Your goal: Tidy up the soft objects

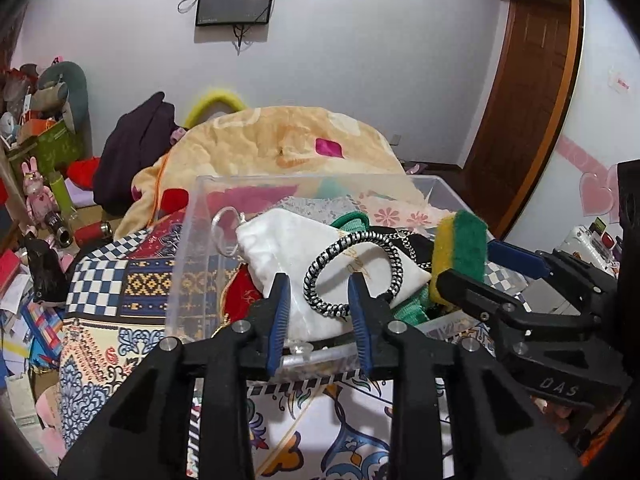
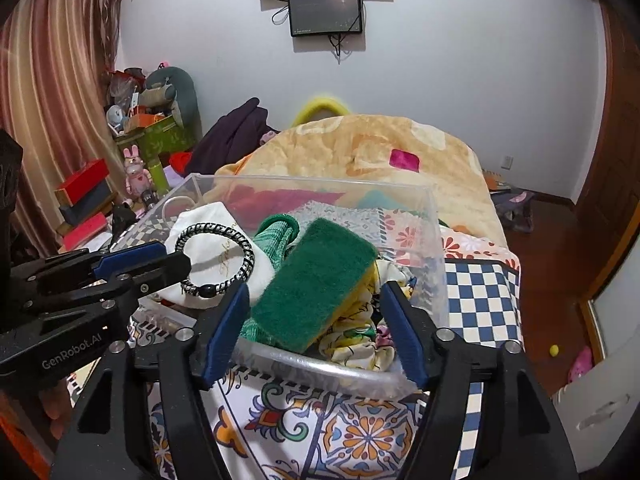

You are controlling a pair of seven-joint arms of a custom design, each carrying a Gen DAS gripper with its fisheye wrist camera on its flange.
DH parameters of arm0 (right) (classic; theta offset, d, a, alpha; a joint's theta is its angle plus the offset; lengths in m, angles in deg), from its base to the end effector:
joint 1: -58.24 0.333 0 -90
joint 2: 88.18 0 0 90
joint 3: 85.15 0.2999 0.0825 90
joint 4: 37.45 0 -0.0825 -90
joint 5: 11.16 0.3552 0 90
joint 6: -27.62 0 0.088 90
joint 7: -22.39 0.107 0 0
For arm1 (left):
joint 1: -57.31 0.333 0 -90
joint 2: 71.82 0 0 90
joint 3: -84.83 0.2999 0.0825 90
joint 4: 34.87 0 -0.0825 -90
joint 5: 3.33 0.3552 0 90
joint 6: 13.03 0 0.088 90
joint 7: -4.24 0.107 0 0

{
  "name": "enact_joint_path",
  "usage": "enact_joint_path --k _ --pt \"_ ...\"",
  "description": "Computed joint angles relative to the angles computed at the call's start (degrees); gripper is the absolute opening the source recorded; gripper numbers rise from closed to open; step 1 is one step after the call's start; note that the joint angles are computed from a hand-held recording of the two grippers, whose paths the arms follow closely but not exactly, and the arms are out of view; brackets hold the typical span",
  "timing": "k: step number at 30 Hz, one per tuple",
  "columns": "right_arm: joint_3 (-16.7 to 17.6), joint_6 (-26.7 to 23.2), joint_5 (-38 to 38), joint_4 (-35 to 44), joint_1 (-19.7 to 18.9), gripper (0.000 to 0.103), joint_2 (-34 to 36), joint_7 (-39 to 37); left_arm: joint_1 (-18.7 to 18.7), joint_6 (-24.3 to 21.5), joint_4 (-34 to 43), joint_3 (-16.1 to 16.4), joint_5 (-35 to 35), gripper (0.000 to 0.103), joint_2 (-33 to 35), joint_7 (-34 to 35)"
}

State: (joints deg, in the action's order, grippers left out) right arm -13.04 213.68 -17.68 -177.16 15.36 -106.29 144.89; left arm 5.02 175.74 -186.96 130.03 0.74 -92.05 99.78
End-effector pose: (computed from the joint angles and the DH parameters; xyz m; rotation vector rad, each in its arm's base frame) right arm 0.4204 0.2803 0.4468 -1.7646 1.4515 -0.6545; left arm 0.4411 -0.0500 0.4377 -1.5573 1.9208 -1.0614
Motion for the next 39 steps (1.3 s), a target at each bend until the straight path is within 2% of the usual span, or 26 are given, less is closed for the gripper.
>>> enact_joint_path --k 3,7,11,16,18,21,28,30,33,39 --pt "-5.06 0.99 0.91 -1.5 5.12 0.069 -0.96 -0.36 5.19 0.91 -2.05 -4.74 1.2 0.03 -2.2 -0.45" --pt "-10.13 1.92 3.28 -3.19 10.42 0.069 -4.96 -0.45 10.97 1.84 -4.9 -9.64 3.97 0.03 -6.91 -1.79" --pt "-14.67 4.15 6.13 -5.54 15.42 0.069 -9.31 -1.43 14.59 2.43 -7.0 -12.75 6.41 0.03 -11.78 -3.06" --pt "-19.04 6.55 10.26 -7.9 20.93 0.072 -13.46 -4.06 17.22 2.06 -9.07 -15.04 8.5 0.032 -18.27 -3.33" --pt "-20.48 7.5 11.97 -8.86 22.98 0.075 -15.31 -5.16 18.96 2.46 -10.14 -16.83 8.92 0.043 -20.69 -3.48" --pt "-20.65 9.12 14.61 -9.88 24.16 0.081 -17.67 -6.55 20.87 3.02 -11.63 -18.69 9.56 0.056 -24.29 -3.81" --pt "-20.99 11.61 19.89 -11.41 26.97 0.087 -21.37 -9.75 24.68 2.89 -14.07 -22.14 10.56 0.081 -31.01 -4.68" --pt "-20.21 12.23 21.42 -12.12 26.97 0.098 -22.44 -10.22 25.18 2.4 -14.59 -22.5 10.62 0.092 -32.62 -4.66" --pt "-18.63 13.13 23.36 -12.53 26.22 0.103 -23.65 -10.56 26.03 2.41 -15.33 -23.2 10.3 0.099 -34.13 -4.79" --pt "-18.31 14.12 25.57 -13.36 26.98 0.103 -23.87 -11.45 27.99 2.74 -16.56 -24.78 9.9 0.102 -35.36 -5.08"
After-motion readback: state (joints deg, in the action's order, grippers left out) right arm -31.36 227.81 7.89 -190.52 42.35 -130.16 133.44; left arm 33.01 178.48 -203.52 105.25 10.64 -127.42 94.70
